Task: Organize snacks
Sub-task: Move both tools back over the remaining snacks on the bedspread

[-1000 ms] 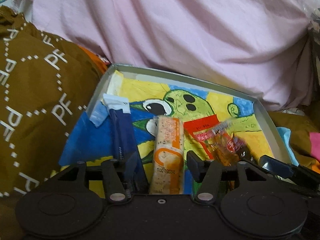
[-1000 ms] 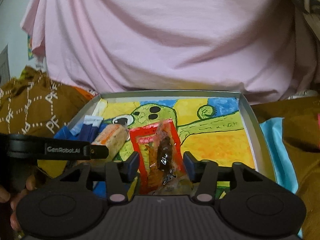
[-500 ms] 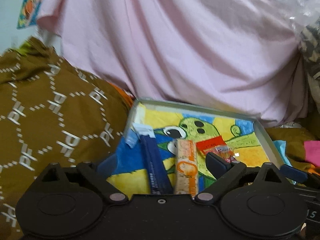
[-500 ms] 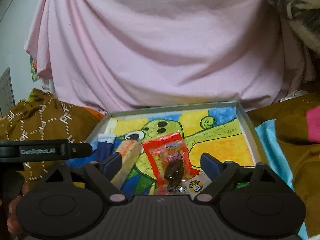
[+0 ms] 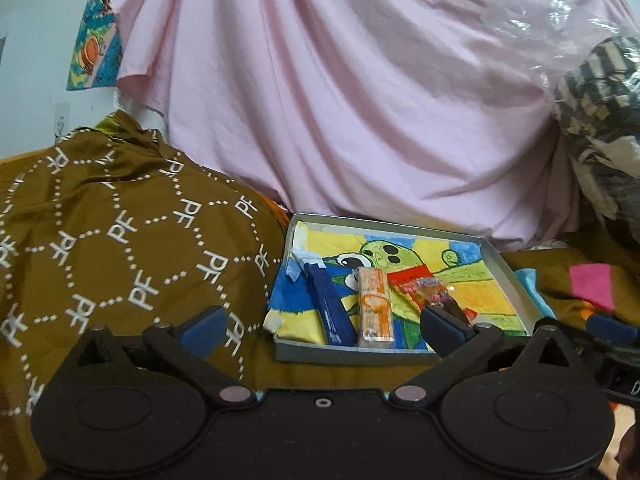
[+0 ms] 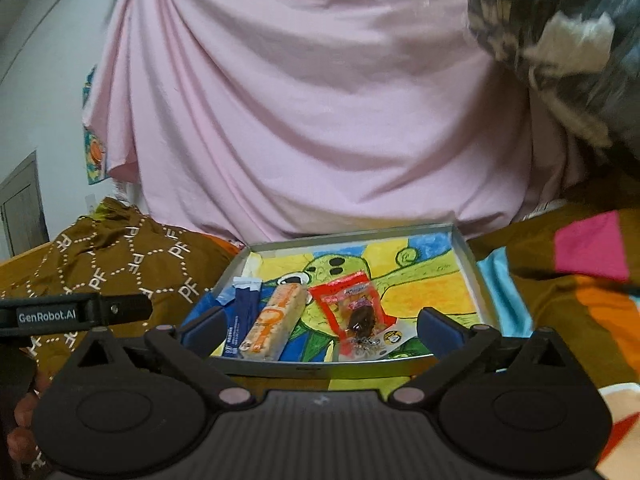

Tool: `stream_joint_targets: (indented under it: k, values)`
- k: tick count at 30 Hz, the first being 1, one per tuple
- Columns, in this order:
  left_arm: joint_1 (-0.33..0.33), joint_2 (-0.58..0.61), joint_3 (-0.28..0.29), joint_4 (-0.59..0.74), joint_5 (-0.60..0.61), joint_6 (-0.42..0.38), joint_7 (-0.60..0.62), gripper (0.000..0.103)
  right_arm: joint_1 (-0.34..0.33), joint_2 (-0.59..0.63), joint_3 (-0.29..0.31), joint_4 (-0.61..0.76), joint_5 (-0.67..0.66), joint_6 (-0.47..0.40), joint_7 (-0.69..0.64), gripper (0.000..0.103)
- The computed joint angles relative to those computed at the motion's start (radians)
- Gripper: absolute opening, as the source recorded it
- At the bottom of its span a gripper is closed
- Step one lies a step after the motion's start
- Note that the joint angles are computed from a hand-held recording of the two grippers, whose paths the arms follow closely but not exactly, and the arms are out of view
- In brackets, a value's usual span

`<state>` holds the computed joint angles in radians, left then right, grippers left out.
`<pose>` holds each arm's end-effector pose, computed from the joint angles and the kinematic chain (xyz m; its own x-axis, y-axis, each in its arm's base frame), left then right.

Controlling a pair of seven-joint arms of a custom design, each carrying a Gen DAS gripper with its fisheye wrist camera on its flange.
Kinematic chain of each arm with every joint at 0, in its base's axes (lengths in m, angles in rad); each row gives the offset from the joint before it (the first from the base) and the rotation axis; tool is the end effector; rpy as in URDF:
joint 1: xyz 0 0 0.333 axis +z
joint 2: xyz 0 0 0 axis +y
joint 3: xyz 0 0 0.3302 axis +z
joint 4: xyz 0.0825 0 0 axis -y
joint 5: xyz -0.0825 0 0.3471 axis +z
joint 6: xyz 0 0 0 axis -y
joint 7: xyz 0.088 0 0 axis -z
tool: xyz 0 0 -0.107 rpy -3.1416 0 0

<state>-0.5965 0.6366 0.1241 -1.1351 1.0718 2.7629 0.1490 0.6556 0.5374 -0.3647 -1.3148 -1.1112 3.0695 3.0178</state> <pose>0.6355 -0.4051 0.5539 -0.0567 -0.9844 0.1665 -0.3438 -0.1373 -0.9289 0.6291 0.3444 0.5637 0.1834 -0.9753 -0.1232 -0.2825 0.0677 -0.9569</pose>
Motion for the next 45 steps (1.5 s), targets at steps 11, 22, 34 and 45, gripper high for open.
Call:
stream_joint_targets:
  k: [11, 22, 34, 45]
  values:
    - [-0.032, -0.272, -0.012, -0.411, 0.346, 0.039, -0.272, 0.102, 0.092, -0.203, 0.019, -0.25, -0.3, -0.061, 0.214, 0.103]
    - [0.06, -0.419, -0.138, -0.661, 0.47, 0.061, -0.307, 0.102, 0.089, -0.344, 0.172, -0.465, -0.434, -0.214, 0.269, 0.103]
    - [0.191, -0.401, -0.278, -0.724, 0.279, 0.08, -0.078, 0.102, -0.041, -0.388, 0.353, -0.602, -0.204, -0.249, 0.083, 0.103]
    - [0.175, -0.361, -0.244, -0.709, 0.185, 0.14, -0.03, 0.102, -0.112, -0.354, 0.435, -0.594, -0.031, -0.277, -0.051, 0.103]
